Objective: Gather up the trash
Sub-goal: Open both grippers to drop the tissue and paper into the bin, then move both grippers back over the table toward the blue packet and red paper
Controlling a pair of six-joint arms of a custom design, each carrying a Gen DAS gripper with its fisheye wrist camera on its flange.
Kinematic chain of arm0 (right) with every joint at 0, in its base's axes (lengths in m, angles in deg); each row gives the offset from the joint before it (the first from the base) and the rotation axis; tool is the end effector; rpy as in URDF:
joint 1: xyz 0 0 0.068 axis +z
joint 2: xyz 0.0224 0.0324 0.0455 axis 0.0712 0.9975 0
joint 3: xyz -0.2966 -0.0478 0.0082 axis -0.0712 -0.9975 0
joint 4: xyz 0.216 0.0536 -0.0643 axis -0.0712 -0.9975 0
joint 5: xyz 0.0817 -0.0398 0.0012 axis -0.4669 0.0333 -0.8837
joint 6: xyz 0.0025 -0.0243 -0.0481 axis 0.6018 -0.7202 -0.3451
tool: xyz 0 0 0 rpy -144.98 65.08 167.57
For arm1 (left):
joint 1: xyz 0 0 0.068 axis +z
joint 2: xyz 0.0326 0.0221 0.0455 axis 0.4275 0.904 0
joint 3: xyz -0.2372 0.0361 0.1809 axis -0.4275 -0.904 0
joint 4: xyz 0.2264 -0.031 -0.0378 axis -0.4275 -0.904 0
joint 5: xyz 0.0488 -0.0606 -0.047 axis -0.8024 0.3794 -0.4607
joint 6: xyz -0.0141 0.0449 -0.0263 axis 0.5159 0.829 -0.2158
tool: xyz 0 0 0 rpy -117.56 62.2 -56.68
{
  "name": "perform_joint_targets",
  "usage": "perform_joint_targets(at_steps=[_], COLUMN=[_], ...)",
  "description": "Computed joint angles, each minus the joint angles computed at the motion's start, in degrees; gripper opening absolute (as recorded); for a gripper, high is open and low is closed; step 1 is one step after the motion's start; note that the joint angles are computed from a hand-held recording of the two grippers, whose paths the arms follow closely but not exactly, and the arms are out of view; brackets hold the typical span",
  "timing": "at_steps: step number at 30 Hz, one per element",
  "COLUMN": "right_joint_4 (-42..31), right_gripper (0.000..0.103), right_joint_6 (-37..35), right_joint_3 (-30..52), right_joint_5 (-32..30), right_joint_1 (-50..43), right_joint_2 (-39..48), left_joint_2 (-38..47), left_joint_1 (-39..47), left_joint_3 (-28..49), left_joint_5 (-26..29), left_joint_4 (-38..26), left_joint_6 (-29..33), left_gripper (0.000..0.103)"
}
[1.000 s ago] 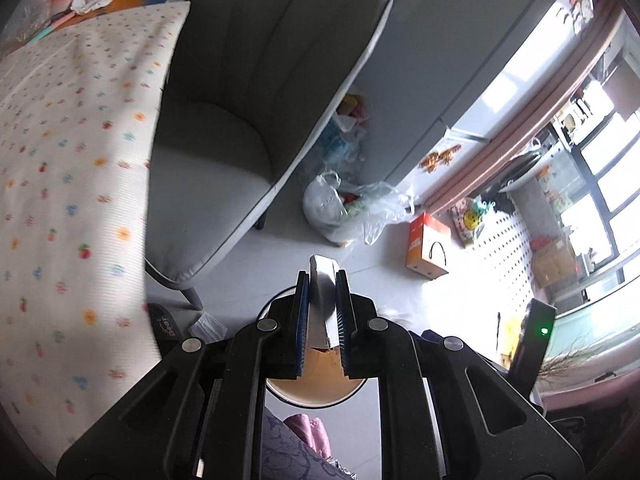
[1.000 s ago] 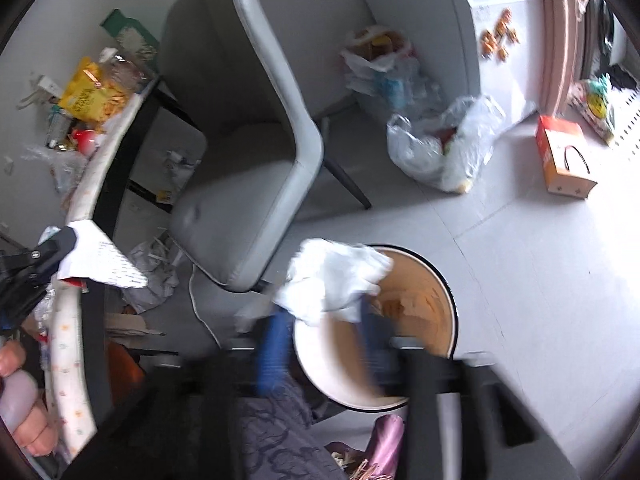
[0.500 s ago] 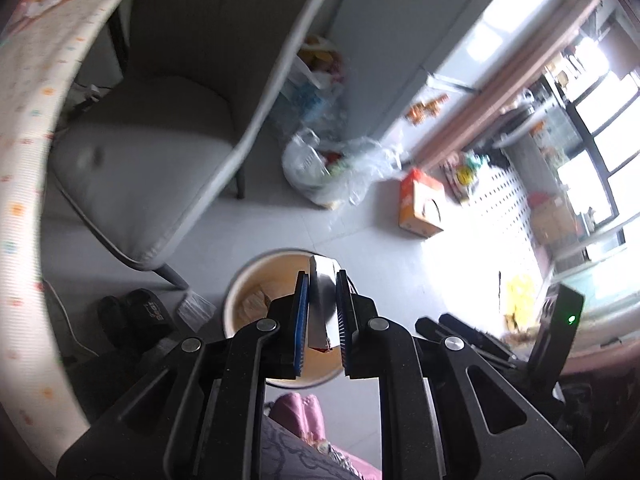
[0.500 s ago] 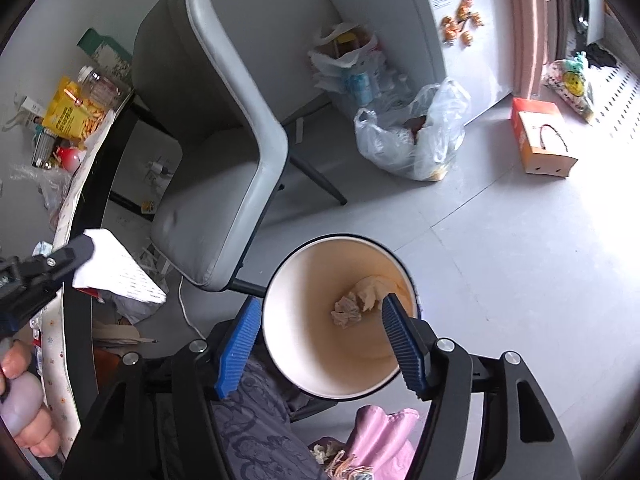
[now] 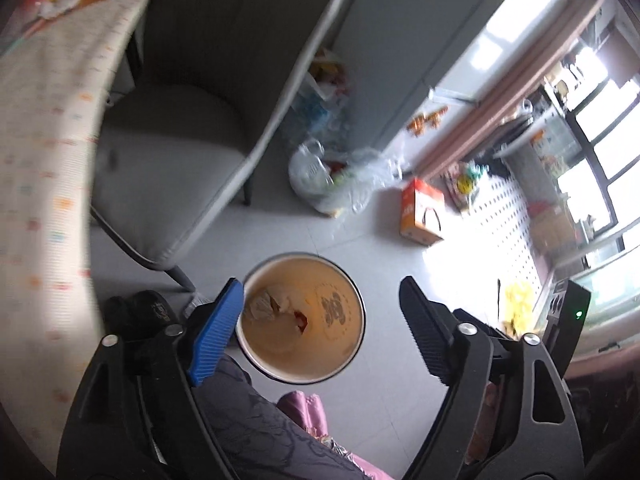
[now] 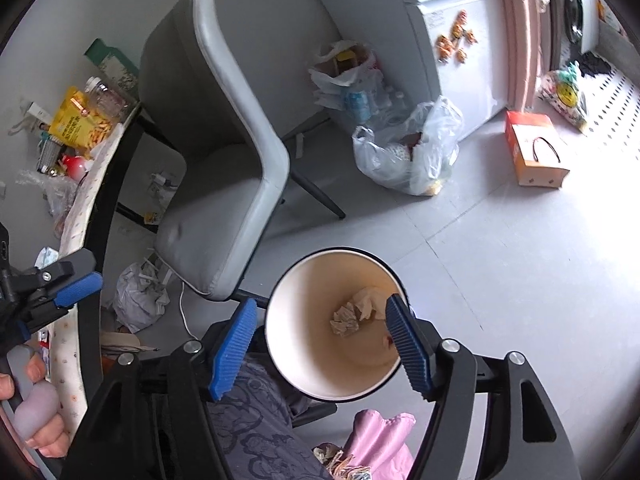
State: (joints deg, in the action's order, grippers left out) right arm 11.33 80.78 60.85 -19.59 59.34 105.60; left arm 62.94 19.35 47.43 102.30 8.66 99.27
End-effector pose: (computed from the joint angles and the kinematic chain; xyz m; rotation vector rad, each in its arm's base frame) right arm 0.1611 0.2081 0.1046 0.7993 2.4447 0.4437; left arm 0.3104 -0.0483 0.2067 0.5430 2.6451 -0.6038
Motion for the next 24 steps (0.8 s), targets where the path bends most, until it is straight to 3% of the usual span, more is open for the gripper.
perform_joint_targets(at_steps=[4, 9, 20, 24], right_joint_4=[-6.3, -13.3, -28.6, -32.4], right_gripper=[0.084, 0.095, 0.095, 0.095], right_joint_6=[-2.5, -6.0, -13.8, -16.9], right_joint_3=[5.3, 13.5, 38.7, 47.7], right_joint_5=[2.8, 7.6, 14.6, 18.3], right_joint_1=[1.0, 2.3, 4.2, 6.1], right_joint_2=[-1.7, -2.4, 4.0, 7.2], left_joint_2=[-5.3, -7.9, -9.2, -10.3], left_joint_1=[5.8, 13.8, 30.7, 36.1], left_joint_3=[-0.6, 0.9, 4.3, 2.6], left_joint_5=[2.9, 7.8, 13.3, 13.3], left_joint_4=[0.1, -0.9, -0.3, 4.9], left_joint_6=[2.4, 3.4, 5.1, 4.0], left_gripper=[0.089, 0.094, 0.097, 0.097])
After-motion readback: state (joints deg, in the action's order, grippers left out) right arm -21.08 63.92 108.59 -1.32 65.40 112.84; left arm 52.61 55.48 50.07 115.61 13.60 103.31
